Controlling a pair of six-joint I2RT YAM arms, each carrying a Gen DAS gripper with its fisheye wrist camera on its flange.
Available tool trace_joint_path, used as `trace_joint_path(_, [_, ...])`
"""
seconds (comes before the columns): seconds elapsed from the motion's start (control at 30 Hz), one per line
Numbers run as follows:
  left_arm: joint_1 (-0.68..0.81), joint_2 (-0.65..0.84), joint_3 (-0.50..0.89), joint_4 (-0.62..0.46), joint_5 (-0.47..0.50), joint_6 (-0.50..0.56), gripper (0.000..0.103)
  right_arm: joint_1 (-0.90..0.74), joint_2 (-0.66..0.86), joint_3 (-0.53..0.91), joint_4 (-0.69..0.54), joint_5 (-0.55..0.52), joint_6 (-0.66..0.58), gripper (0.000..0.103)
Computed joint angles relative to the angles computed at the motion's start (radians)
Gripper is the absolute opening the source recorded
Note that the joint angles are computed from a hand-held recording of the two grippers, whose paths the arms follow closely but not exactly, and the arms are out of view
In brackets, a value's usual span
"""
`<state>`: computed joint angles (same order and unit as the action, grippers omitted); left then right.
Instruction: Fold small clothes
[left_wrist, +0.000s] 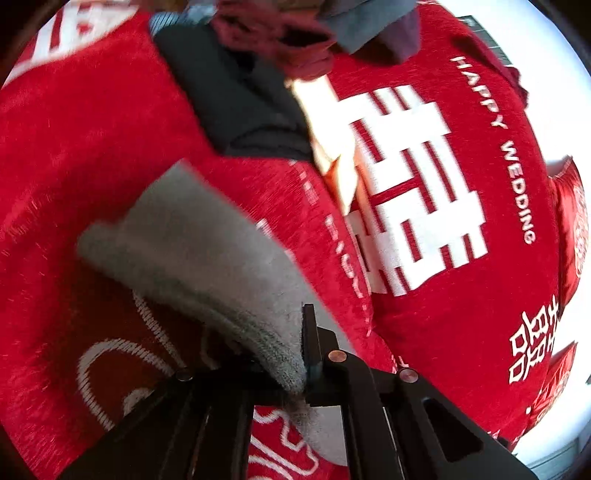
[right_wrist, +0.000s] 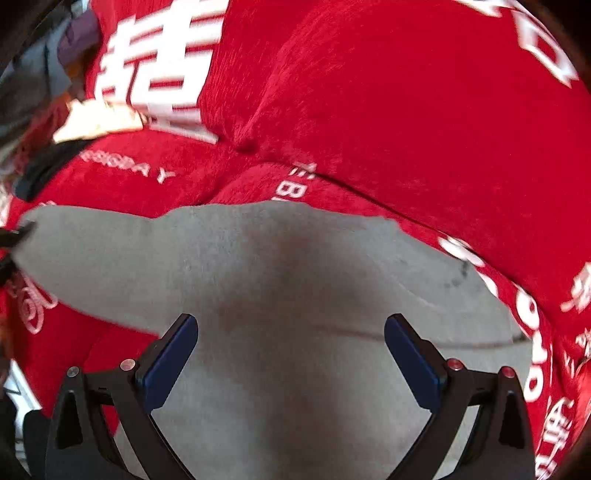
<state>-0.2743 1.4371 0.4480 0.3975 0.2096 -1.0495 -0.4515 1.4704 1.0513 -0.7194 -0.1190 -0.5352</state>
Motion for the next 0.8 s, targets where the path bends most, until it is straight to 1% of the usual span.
trace_joint_path(0.07, [-0.017, -0.068, 0.008, -0.068, -0.032, 0.030, 0.006, 0.084, 0.071, 0.002, 0.061, 0.092, 0.077, 0.102])
trace_joint_path(0.13, [-0.033, -0.114, 0.010, -0.112, -0.053, 0.049, 0.006, 0.141, 0.129, 0.007, 0.091, 0.139, 0.142, 0.102])
trace_joint_path(0.2, [-0.048, -0.120, 0.022, -0.145, -0.077, 0.062, 0.006, 0.215, 0.170, -0.011, 0.127, 0.197, 0.210, 0.102])
trace_joint_path(0.23, [-0.054, -0.111, 0.033, -0.164, -0.092, 0.073, 0.006, 0.250, 0.179, -0.025, 0.137, 0.205, 0.231, 0.102])
trace_joint_path(0.3, [-0.048, -0.091, 0.039, -0.177, -0.095, 0.080, 0.006, 0.333, 0.157, -0.077, 0.167, 0.200, 0.275, 0.102])
trace_joint_path(0.33, [-0.039, -0.088, 0.031, -0.168, -0.087, 0.073, 0.006, 0.370, 0.150, -0.083, 0.148, 0.179, 0.277, 0.102])
trace_joint_path(0.37, [-0.030, -0.096, 0.019, -0.160, -0.084, 0.062, 0.006, 0.407, 0.141, -0.084, 0.114, 0.135, 0.264, 0.101])
trace_joint_path(0.43, [-0.028, -0.116, 0.015, -0.176, -0.096, 0.062, 0.006, 0.472, 0.071, -0.111, 0.067, 0.058, 0.212, 0.100])
trace_joint_path(0.5, [-0.056, -0.142, 0.042, -0.243, -0.141, 0.082, 0.006, 0.495, -0.027, -0.146, 0.055, 0.058, 0.176, 0.100])
trace_joint_path(0.57, [-0.121, -0.169, 0.095, -0.337, -0.226, 0.115, 0.006, 0.438, -0.104, -0.148, 0.002, 0.019, 0.143, 0.100])
trace_joint_path(0.63, [-0.188, -0.169, 0.165, -0.422, -0.303, 0.131, 0.006, 0.282, -0.169, -0.138, -0.058, -0.053, 0.076, 0.100])
trace_joint_path(0.67, [-0.239, -0.155, 0.220, -0.471, -0.353, 0.135, 0.006, 0.218, -0.183, -0.133, -0.072, -0.069, 0.048, 0.100])
trace_joint_path(0.73, [-0.333, -0.100, 0.336, -0.559, -0.439, 0.142, 0.006, 0.003, -0.184, -0.105, -0.089, -0.110, -0.073, 0.100])
trace_joint_path(0.8, [-0.432, -0.028, 0.463, -0.632, -0.519, 0.156, 0.006, -0.177, -0.132, -0.045, -0.110, -0.134, -0.158, 0.100])
